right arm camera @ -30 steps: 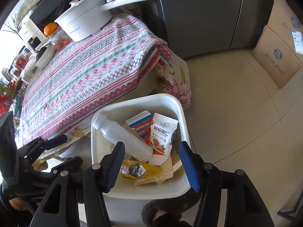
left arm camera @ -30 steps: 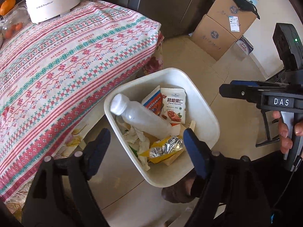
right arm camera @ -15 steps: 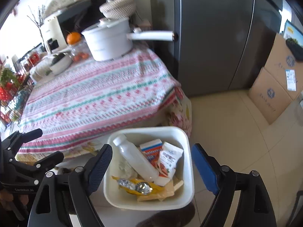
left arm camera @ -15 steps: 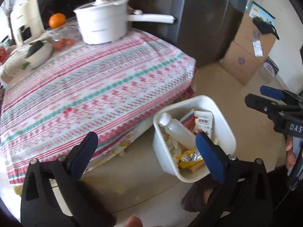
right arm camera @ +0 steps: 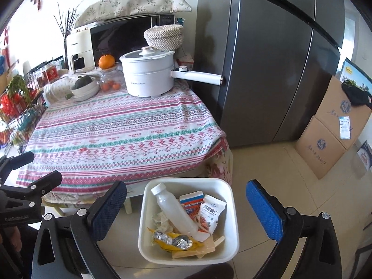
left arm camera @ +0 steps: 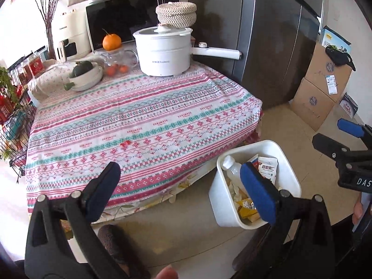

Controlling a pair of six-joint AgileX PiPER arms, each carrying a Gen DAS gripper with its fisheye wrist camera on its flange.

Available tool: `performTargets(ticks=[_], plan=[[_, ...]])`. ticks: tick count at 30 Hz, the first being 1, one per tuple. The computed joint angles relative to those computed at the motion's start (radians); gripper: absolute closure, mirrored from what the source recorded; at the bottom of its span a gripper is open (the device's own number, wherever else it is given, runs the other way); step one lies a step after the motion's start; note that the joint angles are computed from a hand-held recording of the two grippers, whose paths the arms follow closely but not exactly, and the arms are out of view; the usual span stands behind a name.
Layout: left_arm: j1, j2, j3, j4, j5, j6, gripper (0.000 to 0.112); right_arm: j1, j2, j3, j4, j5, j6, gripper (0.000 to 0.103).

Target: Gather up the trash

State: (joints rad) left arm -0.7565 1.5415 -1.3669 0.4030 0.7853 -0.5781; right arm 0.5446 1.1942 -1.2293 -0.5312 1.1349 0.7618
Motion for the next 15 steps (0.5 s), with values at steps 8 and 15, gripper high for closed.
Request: performTargets(ticks=[8,15], plan=[[0.009,-0.004,0.007,-0.023,-0.007,0.018,0.01,0.009,0.017,-0.002,-0.016,-0.001,0.016,0.0],[0.0,-0.011,0.007,-0.029,0.0,0.022,0.01,0.0,0.019,0.002,-0.001,-0.002,0.008,0.0]])
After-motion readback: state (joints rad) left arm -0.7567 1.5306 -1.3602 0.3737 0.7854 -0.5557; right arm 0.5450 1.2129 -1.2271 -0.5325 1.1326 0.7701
